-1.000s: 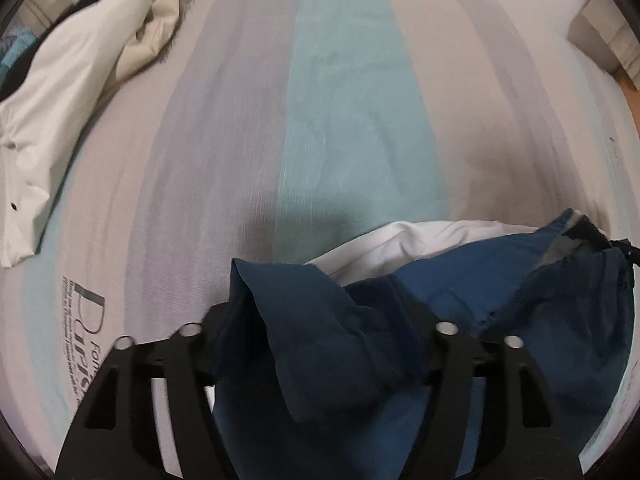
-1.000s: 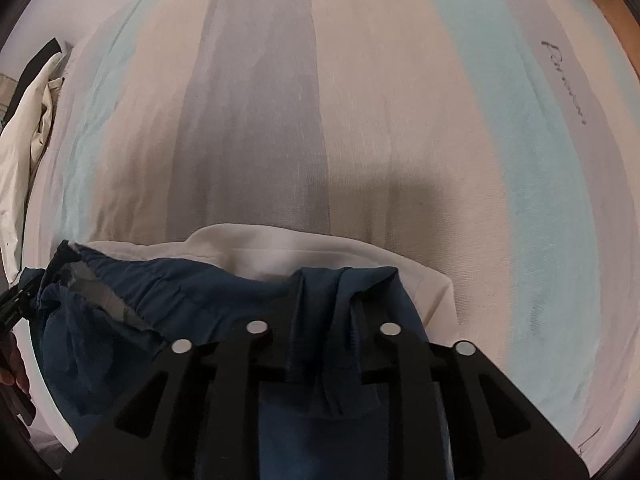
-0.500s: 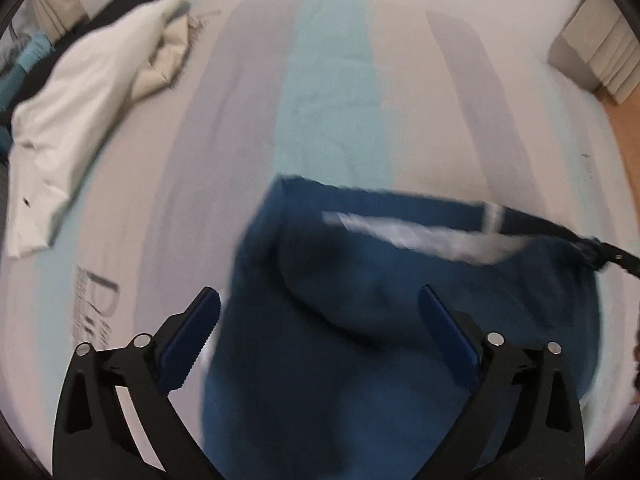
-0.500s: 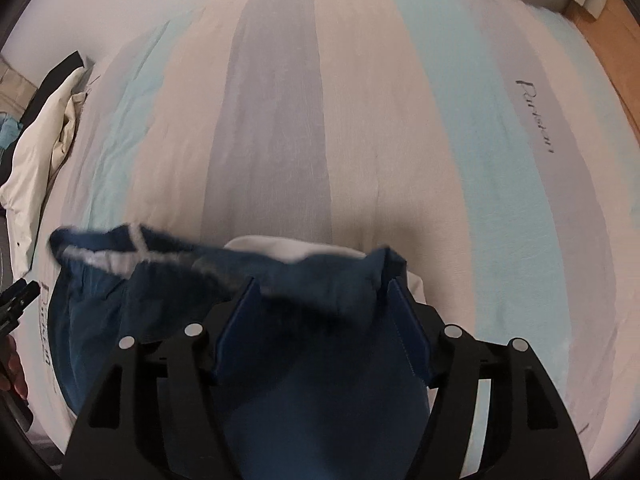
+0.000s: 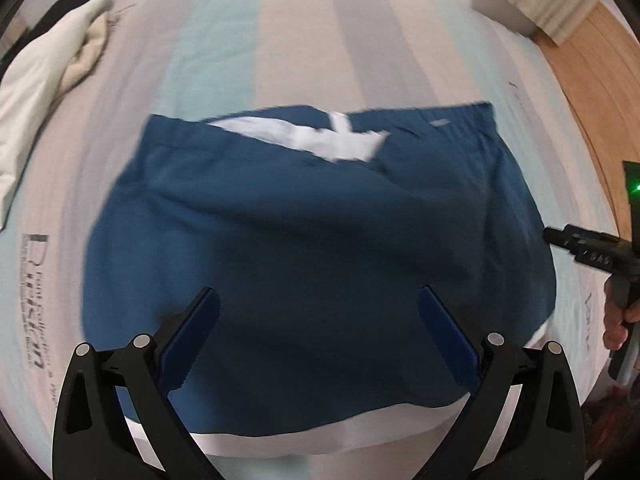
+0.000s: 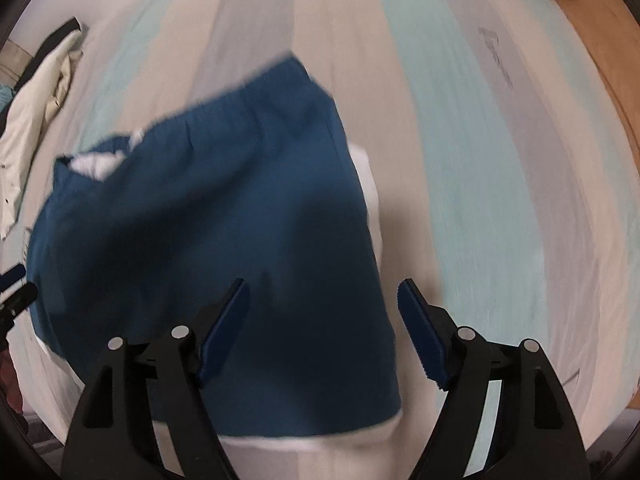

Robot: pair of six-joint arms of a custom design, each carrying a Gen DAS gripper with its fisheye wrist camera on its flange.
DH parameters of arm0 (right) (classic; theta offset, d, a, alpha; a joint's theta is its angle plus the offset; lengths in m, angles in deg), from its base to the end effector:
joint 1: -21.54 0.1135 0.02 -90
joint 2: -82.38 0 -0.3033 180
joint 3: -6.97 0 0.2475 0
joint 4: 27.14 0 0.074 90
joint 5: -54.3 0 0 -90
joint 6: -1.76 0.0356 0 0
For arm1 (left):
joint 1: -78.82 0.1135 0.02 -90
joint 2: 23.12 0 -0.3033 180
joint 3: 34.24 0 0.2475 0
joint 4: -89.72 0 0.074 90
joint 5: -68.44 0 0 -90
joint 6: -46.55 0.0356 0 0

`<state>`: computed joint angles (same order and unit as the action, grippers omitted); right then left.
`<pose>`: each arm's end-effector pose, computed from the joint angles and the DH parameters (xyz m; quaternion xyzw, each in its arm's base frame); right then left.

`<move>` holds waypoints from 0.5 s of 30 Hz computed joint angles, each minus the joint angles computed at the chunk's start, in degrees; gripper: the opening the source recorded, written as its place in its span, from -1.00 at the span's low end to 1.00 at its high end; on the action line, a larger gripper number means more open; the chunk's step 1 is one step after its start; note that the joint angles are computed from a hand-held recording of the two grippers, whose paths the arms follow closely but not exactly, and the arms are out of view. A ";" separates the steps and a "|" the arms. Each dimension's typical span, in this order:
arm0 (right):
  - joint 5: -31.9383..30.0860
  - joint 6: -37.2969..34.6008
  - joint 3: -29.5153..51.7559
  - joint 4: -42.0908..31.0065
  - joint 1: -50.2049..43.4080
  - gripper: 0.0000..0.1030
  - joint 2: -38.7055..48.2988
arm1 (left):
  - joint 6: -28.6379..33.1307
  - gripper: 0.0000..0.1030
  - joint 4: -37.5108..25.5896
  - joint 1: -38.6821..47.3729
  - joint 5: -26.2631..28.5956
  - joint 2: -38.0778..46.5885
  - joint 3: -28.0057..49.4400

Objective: Fold large clothes
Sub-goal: 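Move the right tool to the blue bundle's side edge and grasp it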

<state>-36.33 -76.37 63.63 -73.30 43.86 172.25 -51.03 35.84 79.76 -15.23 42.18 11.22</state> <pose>0.2280 0.0940 0.1735 -0.0912 0.9915 0.0325 0.0869 0.1568 -0.0014 0.2001 -0.0656 0.9863 -0.0628 0.1380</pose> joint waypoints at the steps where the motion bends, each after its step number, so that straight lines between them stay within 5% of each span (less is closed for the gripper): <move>1: -0.25 -0.83 -1.28 0.49 -0.71 0.41 -0.07 | -1.75 0.88 1.04 -2.53 -1.04 0.31 -0.67; 15: -14.44 -10.51 0.82 5.91 -10.47 0.42 13.70 | -8.08 0.90 15.72 -6.08 -4.09 13.25 -8.10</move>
